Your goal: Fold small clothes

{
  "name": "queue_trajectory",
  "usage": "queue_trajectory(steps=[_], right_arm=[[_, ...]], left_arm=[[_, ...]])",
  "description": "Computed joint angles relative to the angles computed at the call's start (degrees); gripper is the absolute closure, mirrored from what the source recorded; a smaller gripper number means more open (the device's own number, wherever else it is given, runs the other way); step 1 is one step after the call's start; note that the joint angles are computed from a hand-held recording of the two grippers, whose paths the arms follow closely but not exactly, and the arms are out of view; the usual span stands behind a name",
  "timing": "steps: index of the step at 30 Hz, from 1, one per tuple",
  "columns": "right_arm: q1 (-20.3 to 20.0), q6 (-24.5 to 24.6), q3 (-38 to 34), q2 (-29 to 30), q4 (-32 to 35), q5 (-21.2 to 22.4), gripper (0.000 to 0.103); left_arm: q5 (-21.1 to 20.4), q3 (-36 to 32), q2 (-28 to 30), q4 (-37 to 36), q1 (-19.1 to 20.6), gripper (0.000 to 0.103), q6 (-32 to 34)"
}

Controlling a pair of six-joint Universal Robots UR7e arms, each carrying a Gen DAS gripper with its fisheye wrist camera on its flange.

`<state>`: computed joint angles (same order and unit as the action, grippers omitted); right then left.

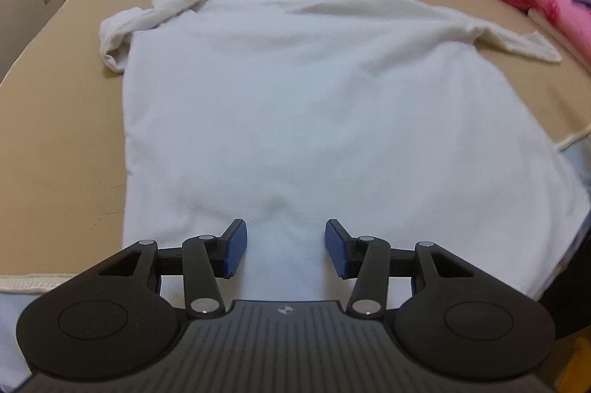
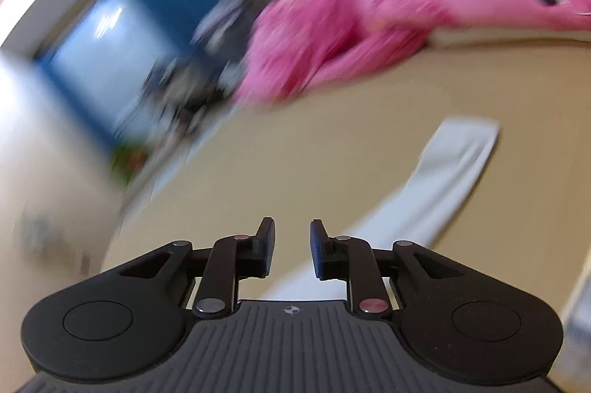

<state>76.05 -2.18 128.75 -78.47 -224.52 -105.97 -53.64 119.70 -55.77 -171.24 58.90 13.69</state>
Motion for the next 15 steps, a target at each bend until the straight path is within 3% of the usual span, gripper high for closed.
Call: queue_trajectory(steps=[5,10,15], right_arm=[[2.5,-1.4,7.5,-1.4,12.7,-1.0,0.079],[4.1,-2.2,9.3,3.2,20.4,-10.0,0.079],[6.0,-3.3,9.5,6.6,23.8,-15.8,0.079]], left_arm=[[-0.9,1.6,-4.5,-2.1,1.1,0.051,-4.2],[2.6,0.1,-9.2,9.7,3.9,0.060,-18.9],[-2.3,-2.0,-12.8,18.2,7.6,0.062,-28.4]])
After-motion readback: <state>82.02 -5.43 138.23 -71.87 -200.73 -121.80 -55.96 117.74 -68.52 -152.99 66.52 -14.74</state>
